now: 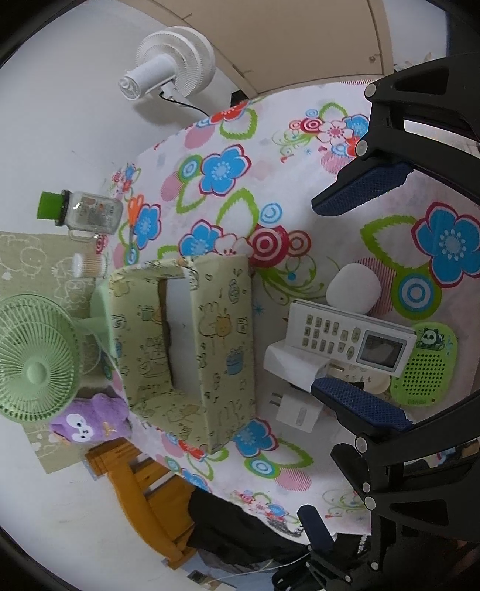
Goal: Organize rigid objects
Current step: 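Move left gripper to the clear plastic box while right gripper approaches the white remote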
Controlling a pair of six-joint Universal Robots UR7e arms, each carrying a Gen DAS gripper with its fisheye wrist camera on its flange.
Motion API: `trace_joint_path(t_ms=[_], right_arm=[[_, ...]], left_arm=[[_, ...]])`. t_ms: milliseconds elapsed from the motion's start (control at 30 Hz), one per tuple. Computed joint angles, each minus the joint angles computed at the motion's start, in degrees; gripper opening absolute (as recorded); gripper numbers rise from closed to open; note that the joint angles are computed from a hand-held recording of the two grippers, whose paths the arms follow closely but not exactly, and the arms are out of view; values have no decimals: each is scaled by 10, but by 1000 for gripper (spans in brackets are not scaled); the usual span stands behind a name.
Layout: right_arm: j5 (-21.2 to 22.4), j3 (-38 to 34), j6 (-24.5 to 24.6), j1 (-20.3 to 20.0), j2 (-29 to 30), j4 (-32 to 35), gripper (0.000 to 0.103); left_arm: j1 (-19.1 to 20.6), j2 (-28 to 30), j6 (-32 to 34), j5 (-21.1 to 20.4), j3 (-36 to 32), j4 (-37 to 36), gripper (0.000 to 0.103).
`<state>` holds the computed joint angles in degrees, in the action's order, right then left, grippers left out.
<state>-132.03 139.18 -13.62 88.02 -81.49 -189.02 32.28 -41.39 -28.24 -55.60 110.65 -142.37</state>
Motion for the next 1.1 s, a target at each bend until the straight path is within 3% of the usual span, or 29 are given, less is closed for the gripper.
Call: trace_joint_path(t_ms=[367,1100], right_arm=[[2,5,-19,-22,53,-56,90],[-15,4,20,-29,115,-76,87]], left_arm=[[15,19,45,-18,16,-33,90],[34,38,87,-40,29,-40,90]])
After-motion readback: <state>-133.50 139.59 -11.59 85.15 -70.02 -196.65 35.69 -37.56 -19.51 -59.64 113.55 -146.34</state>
